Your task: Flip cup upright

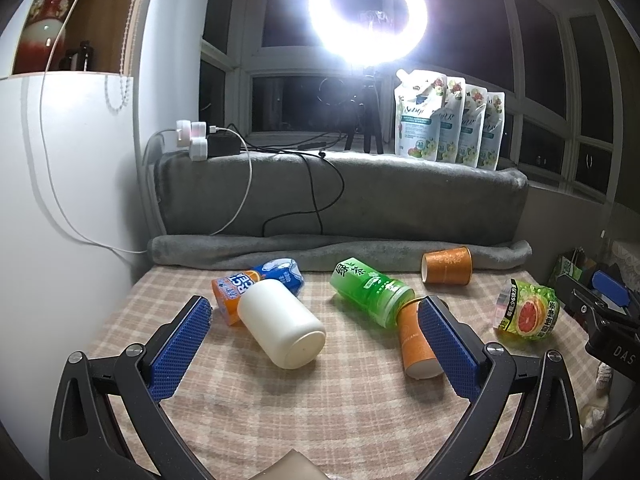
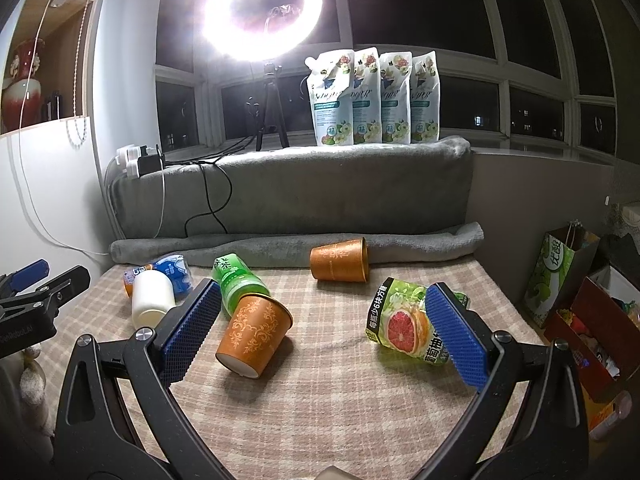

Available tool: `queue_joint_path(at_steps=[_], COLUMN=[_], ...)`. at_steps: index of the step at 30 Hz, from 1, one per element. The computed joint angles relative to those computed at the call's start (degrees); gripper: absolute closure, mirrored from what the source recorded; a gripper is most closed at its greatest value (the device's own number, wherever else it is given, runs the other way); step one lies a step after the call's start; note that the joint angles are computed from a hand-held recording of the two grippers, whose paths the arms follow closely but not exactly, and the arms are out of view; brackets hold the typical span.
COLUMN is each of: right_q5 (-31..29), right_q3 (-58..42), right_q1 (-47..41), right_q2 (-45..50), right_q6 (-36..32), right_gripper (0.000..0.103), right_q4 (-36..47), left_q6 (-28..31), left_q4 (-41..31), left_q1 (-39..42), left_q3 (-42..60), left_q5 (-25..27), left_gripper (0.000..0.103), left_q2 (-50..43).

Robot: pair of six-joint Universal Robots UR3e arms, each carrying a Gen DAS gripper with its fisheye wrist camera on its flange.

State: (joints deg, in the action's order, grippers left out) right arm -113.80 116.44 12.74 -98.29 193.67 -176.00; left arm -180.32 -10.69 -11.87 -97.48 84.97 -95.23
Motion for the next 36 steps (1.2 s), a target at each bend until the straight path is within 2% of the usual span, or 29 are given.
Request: queue_joint_path(at_steps=[8, 18, 23, 25, 26, 30, 32, 36], right_q5=[1.78, 7.72, 10.39, 11.36, 12.13, 15.21, 17.10, 20.40], right_q3=[-0.41, -6.76, -9.57, -9.62, -9.22, -6.61, -4.91, -1.35], right_q1=[-1.69, -6.60, -9.42, -10.43, -11.12, -14.04, -16.01, -20.42], right_q2=[0.27, 2.10, 3.00, 3.10, 2.76, 0.21, -1.74, -6.28], right_q6=[-1.61, -14.32, -16.00, -15.72, -15.44, -14.52, -14.07, -13.10], right_gripper=[0.000, 0.000, 0.000, 0.000, 0.000, 0.000, 0.000, 0.000], right_q4=[0.60, 8.17, 12.12, 12.50, 12.69, 12.96, 13.00, 13.47], left_q6=[0.14, 2.74, 6.07, 8.83, 10.14, 15.92, 19.71, 25.96], left_q4=[-0.39, -3.70, -8.45, -12.15, -13.95, -19.11, -23.89, -35.77], left_q1=[-0.03, -0.18, 0.68, 1.14, 1.14, -0.52, -1.93, -4.28], left_q3=[0.52, 1.58, 3.59, 6.88, 9.03, 19.78, 28.29, 46.35], left_q5=[-0.16, -0.11, -1.79, -4.10, -4.93, -5.44, -5.92, -8.62], left_gripper=[0.001, 0.001, 0.001, 0.001, 0.005, 0.006, 0.010, 0.010], left_q2=[-0.54, -2.72, -4.02, -5.50, -6.65, -12.82, -17.41, -26.70])
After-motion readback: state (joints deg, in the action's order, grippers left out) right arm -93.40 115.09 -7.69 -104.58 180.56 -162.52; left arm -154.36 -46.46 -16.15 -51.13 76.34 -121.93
